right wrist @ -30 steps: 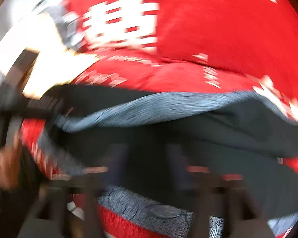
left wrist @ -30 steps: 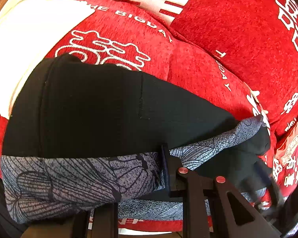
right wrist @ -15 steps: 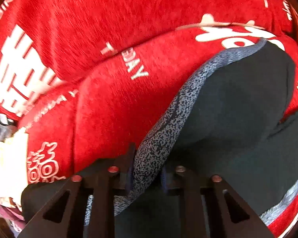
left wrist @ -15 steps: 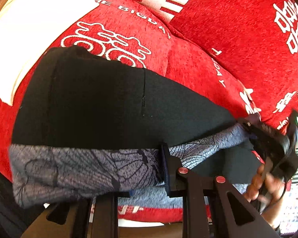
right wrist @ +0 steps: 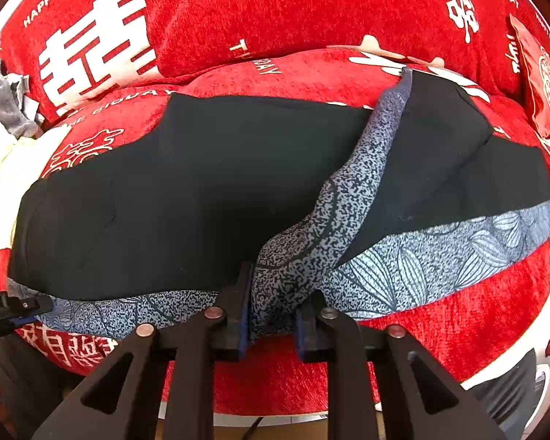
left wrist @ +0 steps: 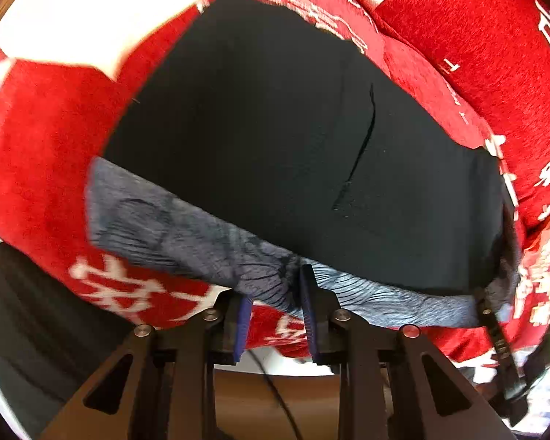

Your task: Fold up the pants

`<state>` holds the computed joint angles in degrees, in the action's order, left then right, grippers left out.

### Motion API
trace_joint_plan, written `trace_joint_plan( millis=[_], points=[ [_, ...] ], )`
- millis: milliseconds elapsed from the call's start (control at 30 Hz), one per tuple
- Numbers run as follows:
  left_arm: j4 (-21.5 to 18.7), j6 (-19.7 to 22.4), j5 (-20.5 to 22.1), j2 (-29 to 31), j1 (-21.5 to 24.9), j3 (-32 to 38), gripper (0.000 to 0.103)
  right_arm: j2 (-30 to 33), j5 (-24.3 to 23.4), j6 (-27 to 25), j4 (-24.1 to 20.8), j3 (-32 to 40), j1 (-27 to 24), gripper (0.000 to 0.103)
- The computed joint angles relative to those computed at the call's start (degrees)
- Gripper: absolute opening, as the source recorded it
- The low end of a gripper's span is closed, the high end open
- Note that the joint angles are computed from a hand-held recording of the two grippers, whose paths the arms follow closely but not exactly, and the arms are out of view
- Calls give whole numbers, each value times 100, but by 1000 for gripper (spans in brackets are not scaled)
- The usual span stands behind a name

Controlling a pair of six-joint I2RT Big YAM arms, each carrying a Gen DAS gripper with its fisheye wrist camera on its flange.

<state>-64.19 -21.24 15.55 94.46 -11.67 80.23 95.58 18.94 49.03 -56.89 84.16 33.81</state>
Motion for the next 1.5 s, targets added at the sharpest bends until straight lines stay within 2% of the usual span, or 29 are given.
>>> trace_joint_plan(
  millis=[33, 67, 100, 167, 233, 333, 367, 400, 467, 533, 567, 667, 700, 733, 800, 900, 933, 1033, 1067, 1100, 1167, 1267, 1300, 1333, 1400, 1433, 1467, 1500],
  points=[
    [-27, 81, -250, -75, -36, 2, 34, -28, -120, 10, -29, 13, -48, 30],
    [-52, 123, -433, -137, -53, -3, 51, -54, -150, 22, -52, 17, -72, 41],
    [-54, 144, -727, -243, -80, -20, 66, -135, -95, 61, -111, -27, -84, 48],
    [60, 126, -1064, -466, -80, -93, 73, -264, 289, 250, -334, -58, -40, 67],
    [134, 143, -1230, -622, -64, -88, 73, -394, 761, 313, -434, -100, 73, 71],
    [291, 101, -1230, -644, -201, 66, 75, -415, 1352, 184, -534, -9, 162, 77],
    [289, 161, -1237, -610, -218, 119, 90, -373, 1461, -68, -415, 64, 171, 80],
    [300, 149, -1390, -479, -349, 262, 96, -255, 1479, -243, -420, 227, 170, 80],
    [473, 144, -1653, -303, -574, 387, 96, 42, 1421, -835, -391, 603, 161, 80],
    [296, 311, -1717, 92, -804, 694, 96, 312, 1253, -1373, -257, 880, 137, 80],
    [220, 385, -1732, 226, -866, 799, 96, 478, 1128, -1487, -351, 1041, 94, 80],
    [-61, 722, -2111, 611, -1076, 928, 96, 777, 918, -1270, -935, 1270, -64, 80],
    [-75, 821, -2319, 653, -1122, 857, 101, 738, 887, -1158, -1004, 1168, -122, 80],
    [147, 879, -2463, 545, -1138, 662, 103, 667, 926, -1018, -1085, 1047, -173, 80],
    [244, 923, -2340, 437, -1078, 517, 103, 496, 1089, -705, -1311, 834, -244, 80],
    [21, 885, -2334, 441, -1055, 607, 103, 151, 1151, -523, -1072, 512, -377, 82],
    [-50, 850, -2321, 438, -1061, 635, 103, 153, 1392, -511, -1149, 600, -447, 83],
    [-155, 794, -2276, 472, -1133, 730, 103, 265, 1698, -735, -1042, 913, -718, 84],
    [-196, 770, -2301, 504, -1189, 769, 103, 401, 1738, -894, -950, 1116, -863, 88],
    [-233, 778, -2336, 517, -1224, 775, 103, 552, 1700, -993, -971, 1316, -962, 90],
    [-233, 779, -2395, 509, -1248, 750, 103, 1065, 1529, -1135, -1289, 1957, -1313, 90],
    [-310, 645, -2353, 457, -1261, 700, 103, 1996, 1247, -1085, -2204, 3178, -1801, 90],
    [-344, 611, -2344, 443, -1229, 686, 103, 2161, 1127, -1062, -2390, 3392, -1902, 90],
    [-365, 603, -2344, 415, -1197, 654, 103, 2483, 898, -1038, -2721, 3811, -2072, 90],
    [-356, 563, -2336, 412, -1191, 597, 103, 2848, 509, -1022, -3094, 4190, -2273, 90],
    [-378, 562, -2363, 422, -1199, 614, 103, 2855, 382, -1052, -3001, 4084, -2338, 97],
    [-397, 567, -2387, 439, -1202, 640, 103, 2651, 433, -998, -2620, 3723, -2357, 99],
    [-420, 558, -2420, 447, -1216, 659, 103, 2454, 189, -970, -2306, 3348, -2410, 98]
  ],
)
